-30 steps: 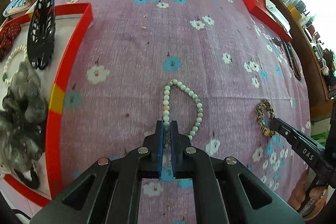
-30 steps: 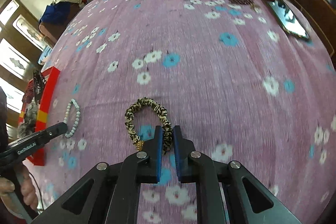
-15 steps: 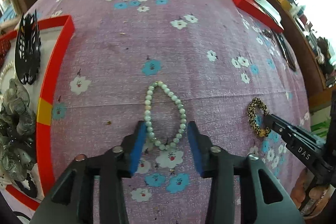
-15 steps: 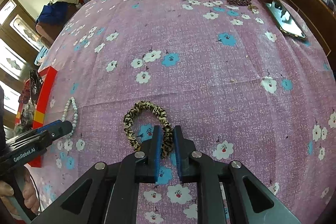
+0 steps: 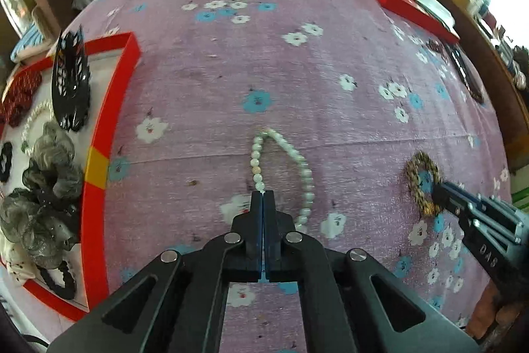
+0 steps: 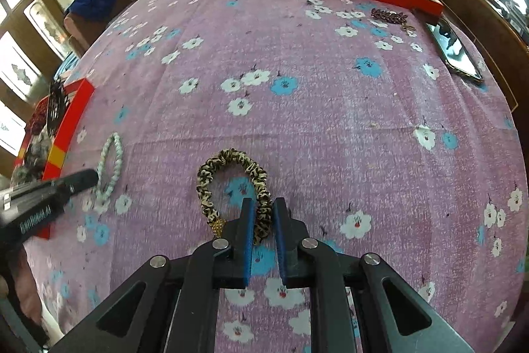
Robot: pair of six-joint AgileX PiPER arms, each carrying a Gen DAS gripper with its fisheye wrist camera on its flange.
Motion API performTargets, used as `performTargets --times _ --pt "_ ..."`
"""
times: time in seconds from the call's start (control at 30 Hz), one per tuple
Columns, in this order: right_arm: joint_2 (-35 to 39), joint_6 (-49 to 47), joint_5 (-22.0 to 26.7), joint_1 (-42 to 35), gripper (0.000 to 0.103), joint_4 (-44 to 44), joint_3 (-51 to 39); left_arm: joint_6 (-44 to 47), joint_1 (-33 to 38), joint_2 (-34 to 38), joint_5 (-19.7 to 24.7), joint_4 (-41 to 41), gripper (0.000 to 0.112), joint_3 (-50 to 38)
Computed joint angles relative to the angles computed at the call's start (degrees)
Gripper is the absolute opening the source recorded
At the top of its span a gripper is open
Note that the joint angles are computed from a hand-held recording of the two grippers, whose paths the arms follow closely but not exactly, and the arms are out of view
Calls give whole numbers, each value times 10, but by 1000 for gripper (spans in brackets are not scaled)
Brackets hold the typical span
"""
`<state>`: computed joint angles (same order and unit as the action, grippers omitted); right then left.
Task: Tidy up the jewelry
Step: 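Lift and carry the jade bracelet with left tool while right tool carries the leopard scrunchie toward the lid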
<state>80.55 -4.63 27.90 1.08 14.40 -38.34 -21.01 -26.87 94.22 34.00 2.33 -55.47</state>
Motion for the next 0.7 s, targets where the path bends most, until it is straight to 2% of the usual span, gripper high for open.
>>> performTargets --times 0.13,0.23,0.37,0.47,0.53,0.63,0.7 --pt "-18 -14 2 -7 12 19 18 90 41 1 -9 -87 0 4" --pt "-23 -29 3 -17 13 45 25 131 48 11 -11 -117 0 -5" --pt "-21 65 2 13 13 -29 17 141 37 24 -13 -114 4 -18" --pt "-18 124 3 32 13 -77 11 183 55 17 -8 -169 5 -11" --pt "-16 142 3 35 13 -85 9 230 71 1 -11 -218 5 -2" --pt "-15 145 1 29 13 -75 9 259 78 4 -2 -230 5 -11" --pt "-14 153 -2 28 13 -73 10 249 72 26 9 -207 5 -29"
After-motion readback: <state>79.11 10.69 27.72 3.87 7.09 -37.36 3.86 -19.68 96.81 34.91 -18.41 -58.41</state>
